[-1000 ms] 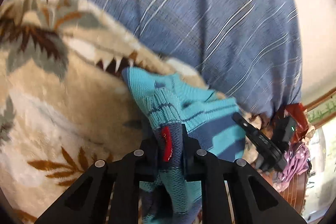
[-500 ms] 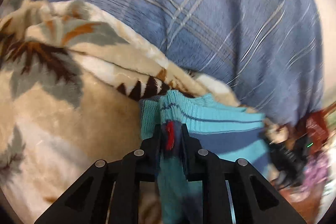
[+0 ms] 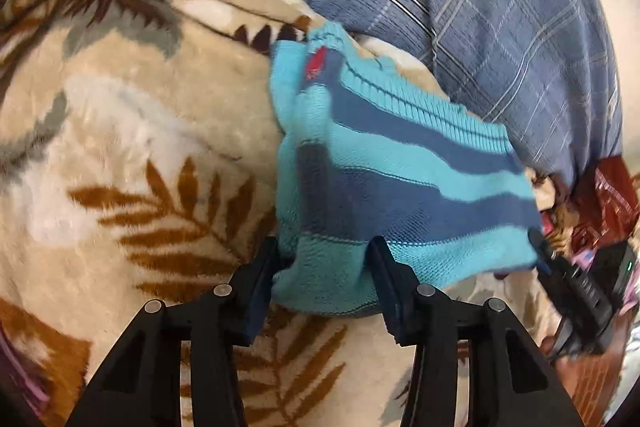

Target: Fold small clothes

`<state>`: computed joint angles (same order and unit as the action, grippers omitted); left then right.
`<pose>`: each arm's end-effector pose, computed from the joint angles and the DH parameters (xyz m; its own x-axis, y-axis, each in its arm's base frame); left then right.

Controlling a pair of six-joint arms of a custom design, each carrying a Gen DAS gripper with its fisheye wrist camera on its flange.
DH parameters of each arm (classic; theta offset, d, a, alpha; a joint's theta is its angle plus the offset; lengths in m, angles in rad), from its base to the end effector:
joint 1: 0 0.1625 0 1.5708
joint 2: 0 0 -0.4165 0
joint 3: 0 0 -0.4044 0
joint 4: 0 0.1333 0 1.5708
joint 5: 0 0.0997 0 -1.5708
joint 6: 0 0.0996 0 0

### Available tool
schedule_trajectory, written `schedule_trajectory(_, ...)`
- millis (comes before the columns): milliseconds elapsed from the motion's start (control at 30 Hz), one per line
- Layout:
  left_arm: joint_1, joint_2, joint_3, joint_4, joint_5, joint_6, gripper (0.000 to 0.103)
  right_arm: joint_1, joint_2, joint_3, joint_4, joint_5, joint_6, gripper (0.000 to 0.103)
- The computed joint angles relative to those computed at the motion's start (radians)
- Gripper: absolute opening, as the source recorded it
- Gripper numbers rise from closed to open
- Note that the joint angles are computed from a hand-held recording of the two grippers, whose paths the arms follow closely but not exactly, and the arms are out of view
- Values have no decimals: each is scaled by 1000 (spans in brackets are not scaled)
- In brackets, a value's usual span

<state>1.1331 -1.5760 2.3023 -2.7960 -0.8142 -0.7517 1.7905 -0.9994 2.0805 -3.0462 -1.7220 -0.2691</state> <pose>0.0036 -0.4680 0.2945 -0.8370 -0.5353 -0.1136 -0.2729 0.5883 -0.7612 0.2343 -0.5064 0.1034 -0.8888 -0.3928 0.2362 -0.4538 0.8264 -0.3334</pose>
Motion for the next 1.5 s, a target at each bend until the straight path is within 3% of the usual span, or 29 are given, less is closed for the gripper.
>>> schedule_trajectory(33,4,3,7,-27,-4,10,46,-6,13,-2,4,-58,-23,11)
schedule_trajectory(100,4,12,18,-58,5,33,47,-10,33,-13,15,-103,-28,11)
schedule_trajectory(167,-1,2,26,-48,9,40,46,-21,18,-16,38,-88,14,20)
schedule_trajectory(333,-44,-136,119,-141,-49,41,43,3,-26,1,22,-52,42,24)
schedule_trajectory(400,-49,-166,128,-195,-54,65,46,14,-19,-9,13,-25,68,29)
schedule_trajectory(433,-42,-172,114,-186,-65,75,51,11,-8,-29,26,-2,88,39)
schedule_trajectory(467,-24,-164,84,-167,-89,88,58,15,16,-53,26,2,108,49)
schedule_trajectory(533,14,-136,35,-137,-136,108,62,5,37,-87,46,13,122,55)
schedule_trajectory(700,121,-55,-72,-44,-251,106,63,-34,85,-154,112,12,165,55)
schedule_trajectory(833,147,-20,-74,-73,-301,170,77,-69,95,-162,207,129,114,55)
schedule_trajectory(933,161,36,-100,-109,-319,180,82,-41,118,-163,175,75,54,51)
schedule_trajectory(967,158,53,-108,-127,-300,180,80,-27,123,-165,168,47,37,33)
schedule_trajectory(1000,155,70,-112,-152,-287,186,74,-20,120,-164,169,40,28,30)
schedule_trajectory(1033,145,75,-110,-158,-268,187,55,-9,116,-160,165,29,15,25)
schedule_trajectory(1133,122,54,-82,-164,-236,174,42,12,89,-144,176,30,7,22)
schedule_trajectory(1300,33,-63,13,-132,-193,97,37,27,15,-100,214,93,36,21)
schedule_trajectory(1500,-168,-283,194,26,-102,-62,38,1,-170,60,279,170,67,21)
